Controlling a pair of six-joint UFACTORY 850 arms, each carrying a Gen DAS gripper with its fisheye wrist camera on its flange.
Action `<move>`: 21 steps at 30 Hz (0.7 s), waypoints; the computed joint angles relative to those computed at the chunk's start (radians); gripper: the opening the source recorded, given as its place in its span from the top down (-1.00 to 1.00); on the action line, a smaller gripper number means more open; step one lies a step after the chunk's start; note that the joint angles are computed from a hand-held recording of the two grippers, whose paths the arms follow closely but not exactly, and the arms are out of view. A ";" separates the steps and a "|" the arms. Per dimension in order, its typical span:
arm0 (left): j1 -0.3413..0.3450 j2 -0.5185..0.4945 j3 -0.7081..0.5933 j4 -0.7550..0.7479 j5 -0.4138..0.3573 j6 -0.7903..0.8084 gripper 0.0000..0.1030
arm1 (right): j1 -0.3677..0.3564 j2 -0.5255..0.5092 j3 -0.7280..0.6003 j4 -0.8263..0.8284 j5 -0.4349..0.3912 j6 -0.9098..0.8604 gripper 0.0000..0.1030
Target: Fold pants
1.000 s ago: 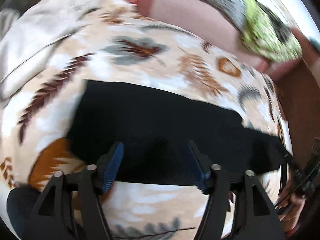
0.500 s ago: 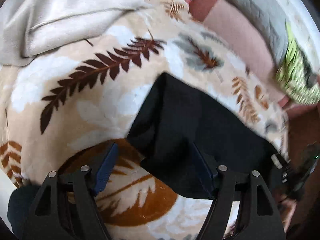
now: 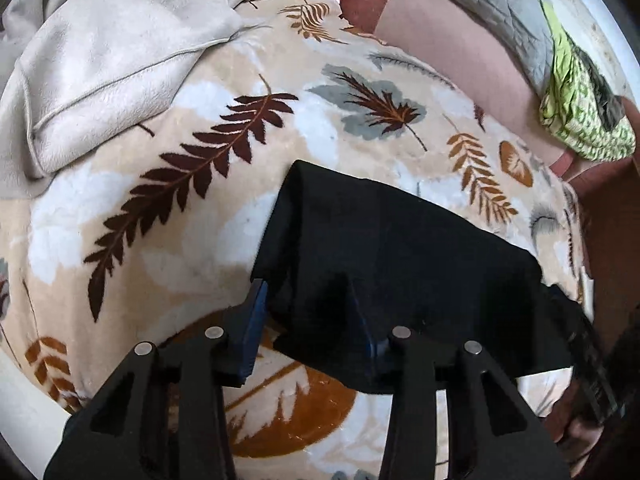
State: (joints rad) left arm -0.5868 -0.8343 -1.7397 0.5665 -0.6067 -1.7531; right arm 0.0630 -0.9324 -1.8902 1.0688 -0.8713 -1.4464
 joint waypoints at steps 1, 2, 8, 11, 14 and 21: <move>-0.001 0.004 0.008 -0.003 0.008 0.006 0.18 | 0.003 0.005 0.013 -0.007 -0.011 -0.002 -0.02; -0.003 0.003 0.007 -0.008 0.011 0.016 0.18 | 0.008 0.008 0.023 -0.019 -0.014 -0.002 -0.02; -0.018 -0.053 -0.078 -0.017 -0.063 0.138 0.58 | 0.033 0.025 0.079 -0.050 0.018 -0.013 -0.02; -0.006 -0.021 -0.045 -0.023 -0.011 0.148 0.83 | 0.033 0.030 0.091 -0.050 0.015 -0.022 -0.02; 0.003 0.023 -0.005 0.019 0.033 0.135 0.84 | 0.034 0.034 0.093 -0.028 -0.004 -0.033 -0.02; 0.009 0.008 -0.038 0.000 0.006 0.193 0.83 | 0.063 0.005 0.070 -0.039 -0.081 0.033 -0.02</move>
State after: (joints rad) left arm -0.5781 -0.8265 -1.7774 0.5662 -0.6006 -1.5598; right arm 0.1257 -0.9278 -1.8200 1.0297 -0.9523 -1.4135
